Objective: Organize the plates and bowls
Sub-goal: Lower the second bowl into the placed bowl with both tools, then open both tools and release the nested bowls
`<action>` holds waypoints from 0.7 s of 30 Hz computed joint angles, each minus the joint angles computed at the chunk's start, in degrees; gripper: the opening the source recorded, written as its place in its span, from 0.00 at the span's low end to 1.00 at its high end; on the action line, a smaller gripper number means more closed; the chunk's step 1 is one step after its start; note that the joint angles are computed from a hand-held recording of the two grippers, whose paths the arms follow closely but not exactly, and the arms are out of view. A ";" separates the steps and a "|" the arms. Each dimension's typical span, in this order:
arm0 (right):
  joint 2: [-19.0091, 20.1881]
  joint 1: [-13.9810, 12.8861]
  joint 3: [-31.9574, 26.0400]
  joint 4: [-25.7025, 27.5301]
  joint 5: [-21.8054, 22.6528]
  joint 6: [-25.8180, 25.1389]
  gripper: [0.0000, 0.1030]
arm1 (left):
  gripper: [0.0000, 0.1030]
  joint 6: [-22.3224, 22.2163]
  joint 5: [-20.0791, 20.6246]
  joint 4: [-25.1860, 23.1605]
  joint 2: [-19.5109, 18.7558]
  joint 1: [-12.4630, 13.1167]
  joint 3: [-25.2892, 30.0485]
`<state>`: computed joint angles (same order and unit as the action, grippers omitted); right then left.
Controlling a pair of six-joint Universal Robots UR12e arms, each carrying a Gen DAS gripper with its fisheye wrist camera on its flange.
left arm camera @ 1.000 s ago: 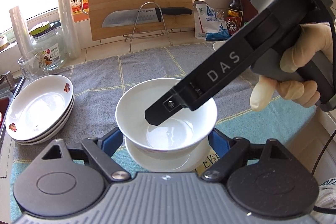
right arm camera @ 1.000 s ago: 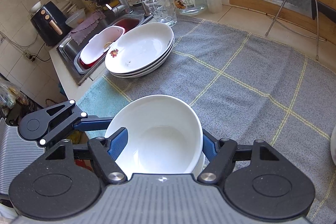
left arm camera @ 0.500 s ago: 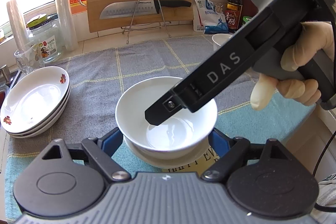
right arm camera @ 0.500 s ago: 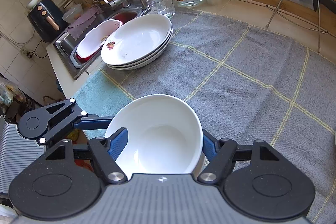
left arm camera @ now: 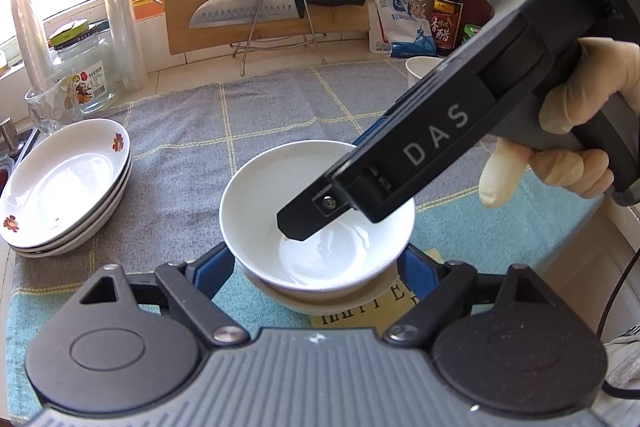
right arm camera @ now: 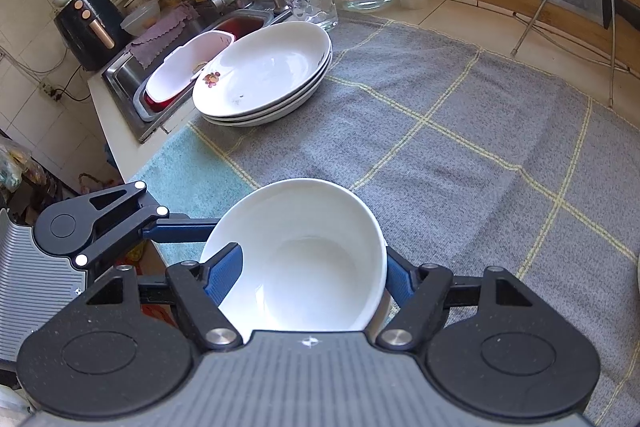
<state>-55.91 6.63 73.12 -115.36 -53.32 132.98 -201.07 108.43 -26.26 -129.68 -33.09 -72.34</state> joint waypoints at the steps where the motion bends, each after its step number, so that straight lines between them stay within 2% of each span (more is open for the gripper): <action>1: 0.05 -0.02 -0.08 0.27 0.23 -0.26 0.80 | 0.86 -0.14 -0.19 -0.16 -0.01 0.02 0.04; 7: -0.19 -0.11 0.18 1.01 0.77 -1.43 0.88 | 0.86 -0.93 -1.89 -1.20 0.21 0.33 -0.25; 12: -0.17 -0.17 0.11 1.35 1.01 -1.76 0.89 | 0.86 -0.39 -1.48 -1.33 0.23 0.20 -0.27; 13: -0.22 -0.20 0.15 1.30 1.12 -1.95 0.92 | 0.86 -0.35 -1.11 -1.06 0.27 0.14 -0.37; 14: -0.47 -0.19 0.71 -0.26 0.93 -1.86 1.00 | 0.86 -0.28 -0.95 -0.72 0.30 0.09 -0.47; 16: -0.80 -0.26 1.28 -2.31 0.92 -1.76 1.00 | 0.87 -0.37 -0.79 -0.35 0.37 0.07 -0.59; 21: -0.65 -0.94 0.57 -0.97 3.77 -1.83 1.00 | 0.87 -0.18 -0.72 0.19 0.48 0.01 -0.71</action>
<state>-56.56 5.69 73.70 -116.34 -49.55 131.15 -201.25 107.71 -26.07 -129.20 -33.07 -73.05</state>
